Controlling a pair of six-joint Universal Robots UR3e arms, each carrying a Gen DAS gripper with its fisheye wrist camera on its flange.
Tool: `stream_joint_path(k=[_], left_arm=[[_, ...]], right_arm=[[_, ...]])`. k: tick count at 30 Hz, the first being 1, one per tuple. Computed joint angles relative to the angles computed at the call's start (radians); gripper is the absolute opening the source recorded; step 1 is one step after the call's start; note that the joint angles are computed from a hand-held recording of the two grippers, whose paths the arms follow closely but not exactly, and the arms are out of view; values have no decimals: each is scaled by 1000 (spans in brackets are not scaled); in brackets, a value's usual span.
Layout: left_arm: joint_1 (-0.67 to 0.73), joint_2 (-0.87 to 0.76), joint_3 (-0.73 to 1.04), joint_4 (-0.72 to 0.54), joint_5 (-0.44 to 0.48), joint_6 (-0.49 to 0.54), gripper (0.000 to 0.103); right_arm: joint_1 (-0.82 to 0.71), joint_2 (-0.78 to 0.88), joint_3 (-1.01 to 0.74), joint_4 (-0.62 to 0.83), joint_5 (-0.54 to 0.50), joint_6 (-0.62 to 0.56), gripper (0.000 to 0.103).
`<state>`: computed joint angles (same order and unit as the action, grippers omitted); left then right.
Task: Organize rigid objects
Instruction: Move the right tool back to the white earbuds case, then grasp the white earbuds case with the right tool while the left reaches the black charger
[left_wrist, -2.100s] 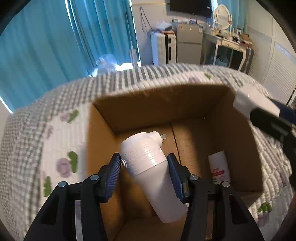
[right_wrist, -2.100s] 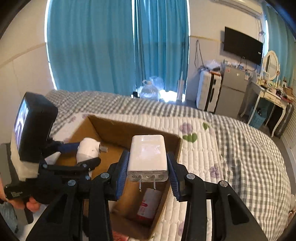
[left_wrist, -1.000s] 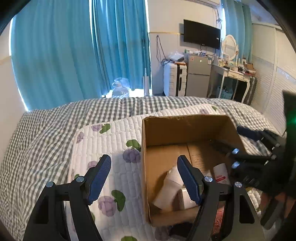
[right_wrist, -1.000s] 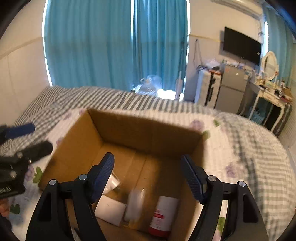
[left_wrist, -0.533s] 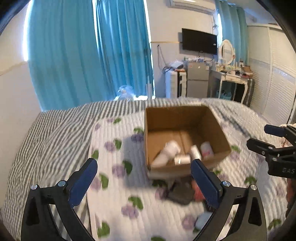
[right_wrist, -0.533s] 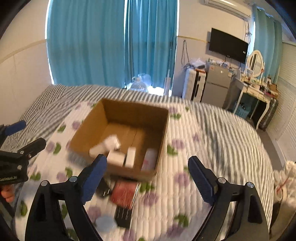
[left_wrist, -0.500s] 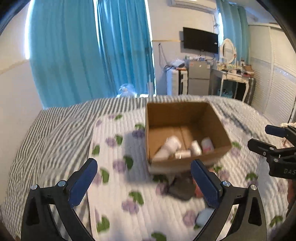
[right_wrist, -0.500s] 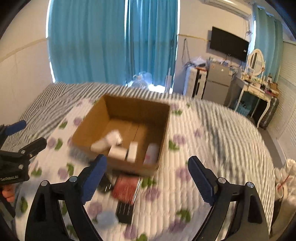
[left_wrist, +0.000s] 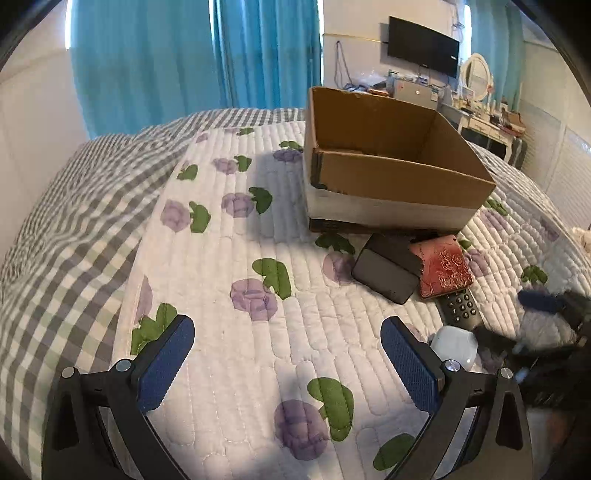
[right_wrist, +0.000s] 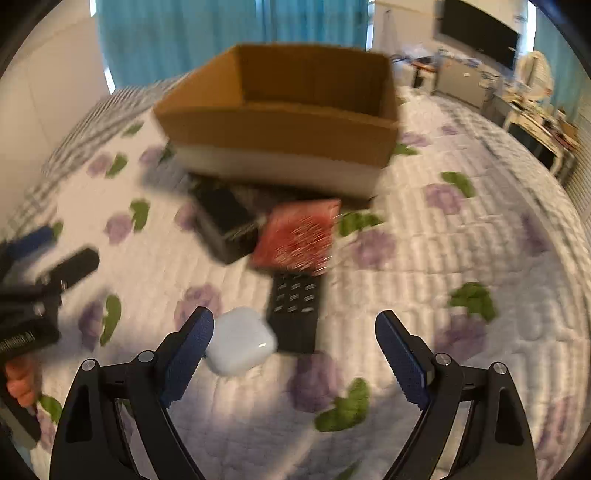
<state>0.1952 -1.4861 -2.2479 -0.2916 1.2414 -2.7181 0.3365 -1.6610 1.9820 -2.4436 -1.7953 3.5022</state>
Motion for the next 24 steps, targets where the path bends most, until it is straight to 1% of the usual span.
stream_joint_path(k=[3,5,8,10,11,13,15,16,19,22,24], left_arm=[[-3,-1,-8,4,17,-1,103],[-5,-1,-4,-9,23,-3,103],[-4,2,-10,-9,25,-7,103],[-1,-4,-12,-5,26,-12,103],[2,-7,-13,-5,25,-15,103],[4,-10,-19,3,30,-18,103],[5,-13,-26,18,33,-20,103],[2,-14,-26,20,37,-22,103],[-34,-29,-17,39,88,-33,103],[-75,-35,13,10,115,-20,103],[-115,-54,57,-15,148,-49,103]], right_arm=[[41,77,-39,-6,-15,-23,88],[63,112,-52,-15,-33,-17,88],[82,173,-83,-7,-41,-25,82],[104,219,-109,13,-86,-30,79],[109,222,-112,15,-99,-31,76],[115,210,-103,4,-105,-35,57],[119,196,-94,6,-119,-34,56],[110,179,-78,-3,-103,-36,55],[73,98,-25,-27,-73,-35,55],[7,6,0,-24,-26,-62,55],[-49,-40,-4,-8,-8,-96,55]])
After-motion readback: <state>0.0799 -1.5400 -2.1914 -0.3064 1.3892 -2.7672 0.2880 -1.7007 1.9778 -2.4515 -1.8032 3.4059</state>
